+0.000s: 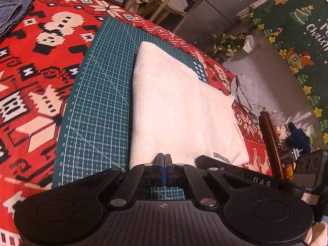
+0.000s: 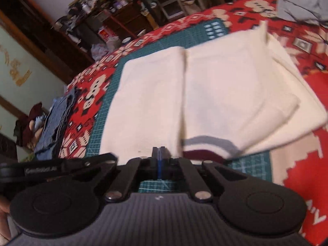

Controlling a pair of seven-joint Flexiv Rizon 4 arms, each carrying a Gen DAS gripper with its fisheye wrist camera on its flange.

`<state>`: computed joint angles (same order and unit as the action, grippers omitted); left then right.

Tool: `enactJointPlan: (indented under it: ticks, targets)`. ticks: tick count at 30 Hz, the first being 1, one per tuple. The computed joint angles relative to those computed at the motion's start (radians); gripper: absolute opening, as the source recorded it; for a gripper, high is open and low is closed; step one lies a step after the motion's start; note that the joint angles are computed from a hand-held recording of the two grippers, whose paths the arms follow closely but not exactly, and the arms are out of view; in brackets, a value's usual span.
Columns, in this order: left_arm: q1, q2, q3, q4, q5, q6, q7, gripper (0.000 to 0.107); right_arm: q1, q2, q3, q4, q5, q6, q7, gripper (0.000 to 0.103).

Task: Fold clothes
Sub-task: 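Close both grippers and smooth the folded sweater's side edge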

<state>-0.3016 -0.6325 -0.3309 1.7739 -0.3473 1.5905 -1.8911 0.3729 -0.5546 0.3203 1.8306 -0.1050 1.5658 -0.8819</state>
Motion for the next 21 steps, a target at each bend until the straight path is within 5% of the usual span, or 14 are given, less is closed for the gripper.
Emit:
enactJointPlan:
  ticks: [8,13,17,21]
  targets:
    - [0.055,0.038,-0.065,0.08,0.003,0.091,-0.022,0.002,-0.021,0.042,0.012,0.033,0.022,-0.003,-0.005,0.004]
    - [0.172,-0.01,-0.196,0.092,0.068,0.22,-0.078,0.002,-0.097,0.006,0.114,0.013,0.048,0.093,-0.034,0.009]
    - [0.136,-0.027,-0.133,0.039,0.074,0.132,-0.108,0.002,-0.166,-0.079,0.211,-0.053,0.033,0.101,-0.025,0.009]
    - [0.102,-0.011,-0.085,0.04,0.063,0.093,-0.116,0.002,-0.167,-0.099,0.203,-0.063,0.036,0.062,-0.001,0.0]
